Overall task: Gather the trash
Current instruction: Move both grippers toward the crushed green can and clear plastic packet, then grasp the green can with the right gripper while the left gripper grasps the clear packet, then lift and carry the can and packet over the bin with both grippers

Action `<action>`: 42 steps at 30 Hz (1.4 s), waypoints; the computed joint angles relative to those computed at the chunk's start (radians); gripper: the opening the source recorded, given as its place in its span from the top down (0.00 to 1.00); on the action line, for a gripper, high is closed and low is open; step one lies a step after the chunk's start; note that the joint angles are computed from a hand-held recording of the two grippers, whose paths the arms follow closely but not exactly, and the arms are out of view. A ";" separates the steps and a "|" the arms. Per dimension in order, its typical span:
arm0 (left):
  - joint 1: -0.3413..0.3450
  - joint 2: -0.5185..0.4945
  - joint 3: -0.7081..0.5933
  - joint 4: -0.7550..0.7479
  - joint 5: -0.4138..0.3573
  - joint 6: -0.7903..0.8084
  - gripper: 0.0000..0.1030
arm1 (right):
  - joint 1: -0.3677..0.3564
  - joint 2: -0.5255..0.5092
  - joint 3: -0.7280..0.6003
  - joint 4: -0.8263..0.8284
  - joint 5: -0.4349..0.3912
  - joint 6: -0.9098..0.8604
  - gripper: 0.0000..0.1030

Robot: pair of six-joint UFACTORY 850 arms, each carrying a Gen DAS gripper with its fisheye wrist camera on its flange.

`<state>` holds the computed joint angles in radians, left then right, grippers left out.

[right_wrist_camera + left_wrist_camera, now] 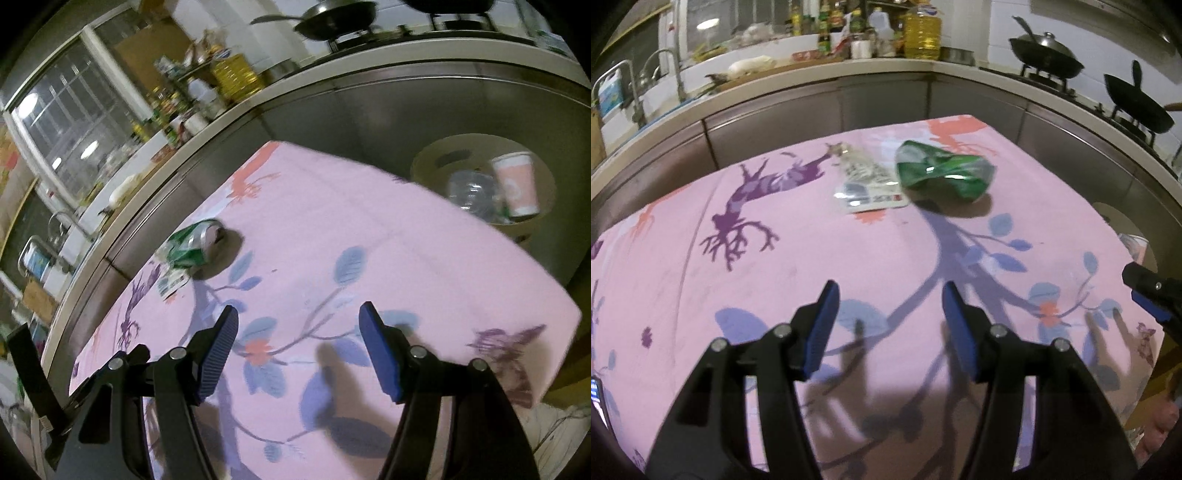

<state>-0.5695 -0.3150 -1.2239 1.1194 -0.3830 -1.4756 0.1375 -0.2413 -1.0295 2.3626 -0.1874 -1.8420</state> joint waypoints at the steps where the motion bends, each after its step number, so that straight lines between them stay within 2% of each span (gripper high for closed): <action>1: 0.007 0.001 0.004 -0.006 0.001 -0.001 0.46 | 0.003 -0.009 -0.011 -0.062 -0.007 0.052 0.37; 3: 0.026 0.005 0.016 -0.021 0.006 -0.001 0.46 | 0.008 -0.039 -0.050 -0.269 -0.030 0.242 0.37; 6: 0.048 0.011 0.030 -0.025 0.004 -0.013 0.46 | 0.007 -0.084 -0.111 -0.486 -0.076 0.463 0.37; 10: 0.087 0.016 0.042 -0.055 0.017 -0.009 0.46 | 0.006 -0.152 -0.210 -0.653 -0.130 0.602 0.37; 14: 0.123 0.017 0.036 -0.130 0.053 0.059 0.46 | -0.026 -0.282 -0.393 -0.854 -0.252 0.872 0.37; 17: 0.172 0.009 -0.002 -0.424 0.117 0.357 0.45 | -0.047 -0.384 -0.535 -0.920 -0.352 1.015 0.37; 18: 0.189 0.002 -0.016 -0.528 0.142 0.462 0.42 | -0.051 -0.414 -0.579 -0.957 -0.374 1.067 0.37; 19: 0.210 -0.008 -0.030 -0.633 0.181 0.564 0.36 | -0.049 -0.432 -0.611 -0.992 -0.374 1.115 0.37; 22: 0.242 -0.051 -0.095 -0.947 0.220 0.873 0.35 | -0.049 -0.474 -0.698 -1.086 -0.347 1.161 0.37; 24: 0.262 -0.121 -0.198 -1.156 0.174 1.082 0.35 | -0.047 -0.537 -0.824 -1.242 -0.377 1.236 0.37; 26: 0.284 -0.192 -0.301 -1.366 0.110 1.292 0.35 | -0.048 -0.595 -0.925 -1.327 -0.422 1.290 0.37; 28: 0.302 -0.265 -0.397 -1.546 0.056 1.473 0.35 | -0.054 -0.689 -1.081 -1.377 -0.535 1.330 0.37; 31: 0.319 -0.398 -0.577 -1.671 -0.067 1.573 0.35 | -0.059 -0.814 -1.282 -1.429 -0.685 1.395 0.37; 32: 0.322 -0.427 -0.615 -1.697 -0.094 1.587 0.35 | -0.059 -0.839 -1.323 -1.442 -0.709 1.409 0.37; 34: 0.324 -0.460 -0.657 -1.728 -0.091 1.605 0.35 | -0.059 -0.884 -1.398 -1.471 -0.756 1.423 0.37; 36: 0.332 -0.493 -0.707 -1.790 -0.126 1.642 0.35 | -0.060 -0.910 -1.435 -1.478 -0.786 1.410 0.37; 37: 0.338 -0.507 -0.724 -1.846 -0.148 1.676 0.45 | -0.064 -0.908 -1.427 -1.456 -0.798 1.375 0.37; 38: 0.341 -0.515 -0.735 -1.868 -0.162 1.689 0.71 | -0.067 -0.915 -1.438 -1.444 -0.816 1.366 0.38; 40: 0.338 -0.524 -0.742 -1.877 -0.181 1.698 0.75 | -0.077 -0.899 -1.391 -1.378 -0.855 1.315 0.43; 42: 0.333 -0.493 -0.690 -1.902 -0.147 1.741 0.75 | -0.078 -0.869 -1.324 -1.342 -0.850 1.268 0.48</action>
<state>-0.2369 -0.8080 -1.9141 -0.7826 -0.5304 0.2651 0.0597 -1.1099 -2.3540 1.0209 -1.0374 -0.5736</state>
